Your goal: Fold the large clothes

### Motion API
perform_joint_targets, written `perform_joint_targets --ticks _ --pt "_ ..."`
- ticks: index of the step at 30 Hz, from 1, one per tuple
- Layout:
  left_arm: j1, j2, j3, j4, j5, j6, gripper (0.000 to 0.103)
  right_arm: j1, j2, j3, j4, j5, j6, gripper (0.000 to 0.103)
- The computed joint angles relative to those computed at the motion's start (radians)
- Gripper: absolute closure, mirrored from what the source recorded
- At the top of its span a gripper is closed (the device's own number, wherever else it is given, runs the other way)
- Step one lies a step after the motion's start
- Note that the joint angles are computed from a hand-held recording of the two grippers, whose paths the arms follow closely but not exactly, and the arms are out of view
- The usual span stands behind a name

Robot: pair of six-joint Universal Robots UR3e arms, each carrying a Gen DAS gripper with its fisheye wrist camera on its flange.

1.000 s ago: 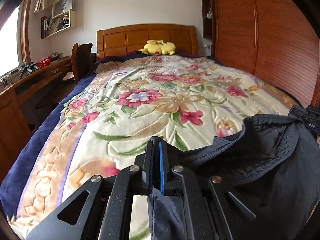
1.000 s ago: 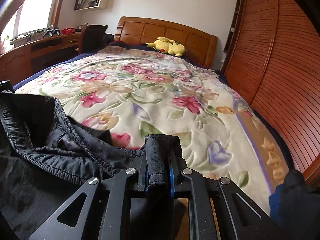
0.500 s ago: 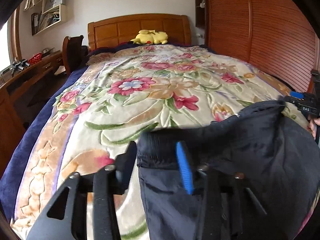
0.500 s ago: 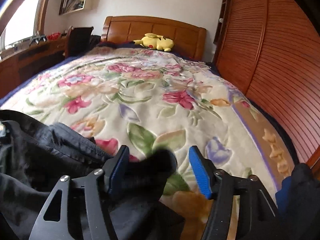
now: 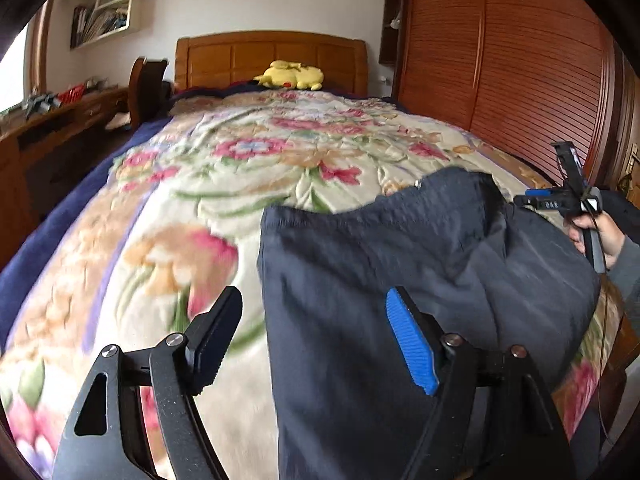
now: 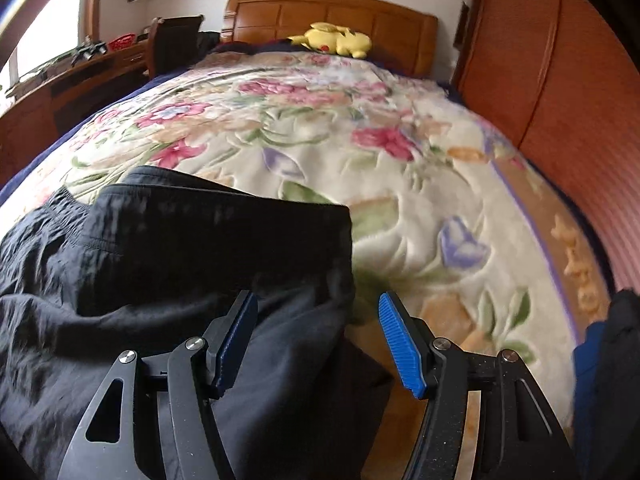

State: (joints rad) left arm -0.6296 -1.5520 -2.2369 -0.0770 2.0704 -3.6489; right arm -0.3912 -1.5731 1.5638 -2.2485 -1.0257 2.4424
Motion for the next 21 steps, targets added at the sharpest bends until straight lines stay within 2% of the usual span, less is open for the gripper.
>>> perform_joint_targets --ticks 4,8,18,20,21 --pt "-0.062 -0.048 -0.024 0.016 0.094 -0.067 0.027 0.037 0.102 -0.103 0.051 -0.041 0.034 0.038" --pt "-0.081 -0.086 -0.057 0.083 0.114 -0.112 0.027 0.049 0.17 -0.152 0.071 -0.024 0.056 0.038" --pt "-0.109 -0.147 -0.06 0.111 0.152 -0.118 0.027 0.09 0.26 -0.205 0.014 -0.06 0.067 0.038" --pt "-0.119 -0.157 -0.063 0.123 0.168 -0.13 0.027 0.092 0.266 -0.21 0.024 -0.043 0.057 0.047" --pt "-0.122 -0.16 -0.063 0.122 0.173 -0.135 0.027 0.089 0.265 -0.214 0.044 -0.022 0.036 0.06"
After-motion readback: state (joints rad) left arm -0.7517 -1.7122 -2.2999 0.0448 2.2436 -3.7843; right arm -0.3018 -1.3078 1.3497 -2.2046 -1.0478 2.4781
